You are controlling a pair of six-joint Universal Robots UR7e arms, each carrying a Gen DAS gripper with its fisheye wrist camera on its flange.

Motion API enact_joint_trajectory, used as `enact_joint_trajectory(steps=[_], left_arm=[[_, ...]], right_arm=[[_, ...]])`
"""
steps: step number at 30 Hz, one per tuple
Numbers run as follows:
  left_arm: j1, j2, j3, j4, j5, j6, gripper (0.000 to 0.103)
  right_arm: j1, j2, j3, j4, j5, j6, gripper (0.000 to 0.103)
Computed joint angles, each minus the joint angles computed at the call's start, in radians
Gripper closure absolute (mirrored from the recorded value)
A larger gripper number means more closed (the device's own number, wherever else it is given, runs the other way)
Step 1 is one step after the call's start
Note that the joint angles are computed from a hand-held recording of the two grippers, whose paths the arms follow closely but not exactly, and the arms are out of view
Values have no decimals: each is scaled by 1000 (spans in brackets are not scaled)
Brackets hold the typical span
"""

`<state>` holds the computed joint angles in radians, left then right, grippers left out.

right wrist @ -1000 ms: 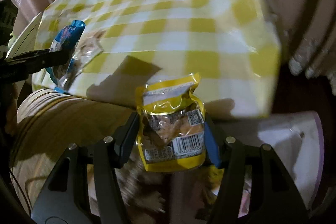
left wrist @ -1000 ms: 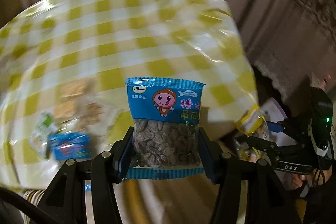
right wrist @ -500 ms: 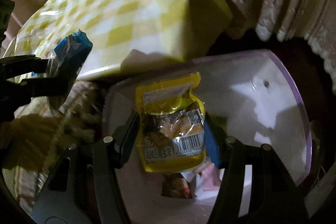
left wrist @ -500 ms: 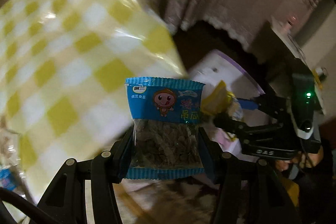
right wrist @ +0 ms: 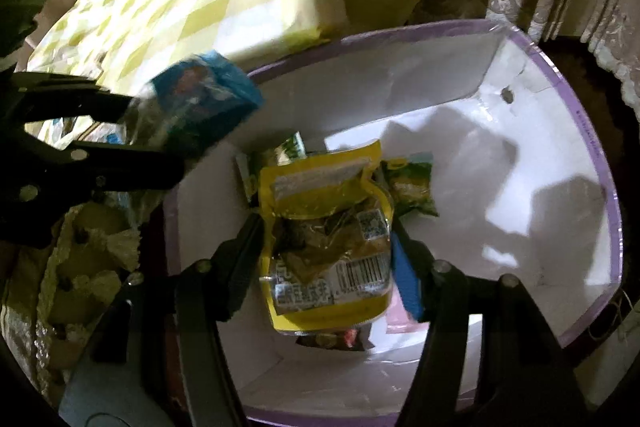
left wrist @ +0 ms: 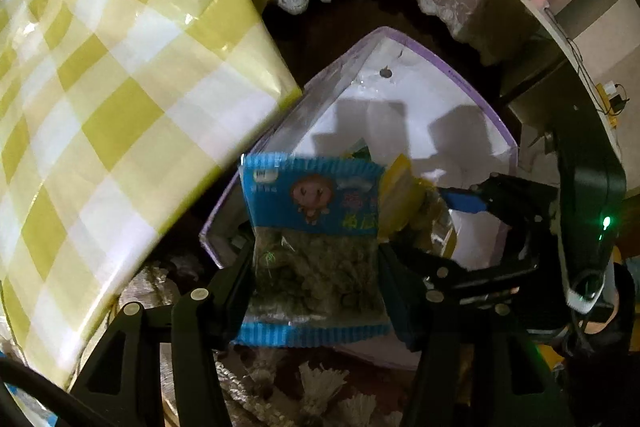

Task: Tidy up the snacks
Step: 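Carry the blue bag and yellow pouch over the white box and release both, then move both open tools back over the snacks on the table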

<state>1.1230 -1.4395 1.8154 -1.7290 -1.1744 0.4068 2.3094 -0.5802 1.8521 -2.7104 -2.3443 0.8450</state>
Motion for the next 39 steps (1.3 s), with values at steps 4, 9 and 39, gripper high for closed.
enact_joint_trajectory(steps=[4, 9, 39], left_arm=[[3, 1, 4, -18, -8, -6, 39], [12, -12, 2, -49, -33, -11, 38], [323, -94, -298, -259, -30, -13, 38]], right_arm=[[5, 10, -19, 17, 9, 5, 35], [14, 14, -43, 45, -1, 2, 35], [61, 346, -712, 310, 15, -286, 24]])
